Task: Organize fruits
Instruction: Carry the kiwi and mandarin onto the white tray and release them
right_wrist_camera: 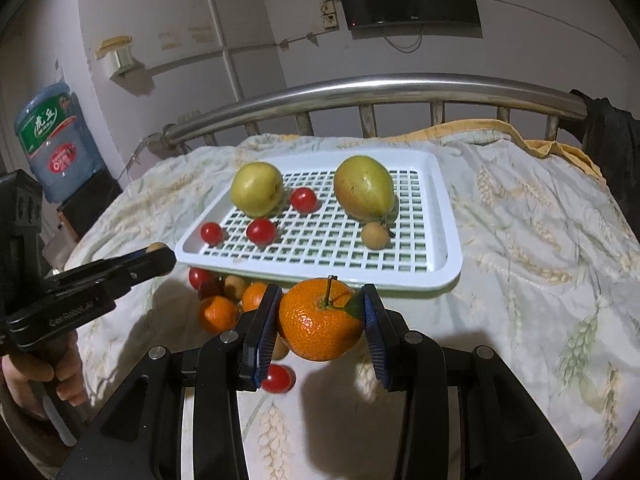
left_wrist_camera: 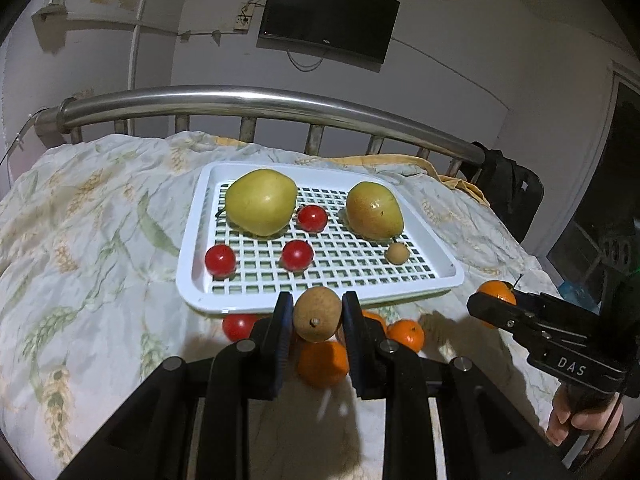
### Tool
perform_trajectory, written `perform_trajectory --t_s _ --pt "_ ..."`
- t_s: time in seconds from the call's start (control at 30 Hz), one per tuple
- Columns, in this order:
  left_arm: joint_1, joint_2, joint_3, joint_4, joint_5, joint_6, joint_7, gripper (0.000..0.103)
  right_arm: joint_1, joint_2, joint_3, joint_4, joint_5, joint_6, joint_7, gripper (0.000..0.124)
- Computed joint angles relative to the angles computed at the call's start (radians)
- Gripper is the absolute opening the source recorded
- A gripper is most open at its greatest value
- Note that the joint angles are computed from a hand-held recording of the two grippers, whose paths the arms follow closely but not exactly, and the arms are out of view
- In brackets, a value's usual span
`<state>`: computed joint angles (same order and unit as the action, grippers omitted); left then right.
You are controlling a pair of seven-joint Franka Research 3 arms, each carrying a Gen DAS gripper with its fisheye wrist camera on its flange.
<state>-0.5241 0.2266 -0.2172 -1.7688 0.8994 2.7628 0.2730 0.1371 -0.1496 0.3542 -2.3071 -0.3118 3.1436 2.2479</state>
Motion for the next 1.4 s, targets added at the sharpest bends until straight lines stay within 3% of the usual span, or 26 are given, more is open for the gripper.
perform_trajectory --t_s 0.1,0.3,0.47,0.63,0.9,1.1,1.27,1.3,1.37,1.4 --pt "0.004 0.024 0.001 0.032 -0.02 -0.004 0.022 0.027 0.035 0.017 -0.039 0.016 0.046 0.004 -0.037 0.039" --pt "0.005 0.06 0.029 0.07 -0.027 0.027 0.019 0.027 0.031 0.061 -0.061 0.061 0.05 0.023 -0.021 0.039" --pt "0.003 0.107 0.044 0.123 -0.058 0.02 0.044 0.027 0.091 0.125 -0.128 0.124 0.071 0.015 -0.033 0.039" --pt "-0.009 0.16 0.058 0.184 -0.101 -0.029 0.074 0.027 0.152 0.198 -0.168 0.196 0.233 -0.015 -0.174 0.039" --pt "-0.023 0.2 0.073 0.22 -0.113 -0.107 0.1 0.027 0.327 0.291 -0.342 0.31 0.032 -0.107 -0.05 0.039" --pt "-0.024 0.233 0.073 0.249 -0.148 -0.139 0.129 0.027 0.358 0.338 -0.371 0.359 0.014 -0.179 -0.052 0.039" --pt "-0.041 0.233 0.085 0.251 -0.13 -0.149 0.123 0.028 0.368 0.337 -0.386 0.353 -0.027 -0.172 -0.018 0.04" --pt "-0.04 0.228 0.085 0.245 -0.129 -0.144 0.12 0.03 0.362 0.333 -0.381 0.347 -0.017 -0.165 -0.027 0.041" --pt "-0.033 0.215 0.083 0.224 -0.13 -0.114 0.107 0.05 0.351 0.324 -0.366 0.327 0.019 -0.134 -0.051 0.058" --pt "-0.024 0.205 0.08 0.207 -0.131 -0.076 0.103 0.056 0.367 0.316 -0.386 0.314 -0.006 -0.113 -0.02 0.063"
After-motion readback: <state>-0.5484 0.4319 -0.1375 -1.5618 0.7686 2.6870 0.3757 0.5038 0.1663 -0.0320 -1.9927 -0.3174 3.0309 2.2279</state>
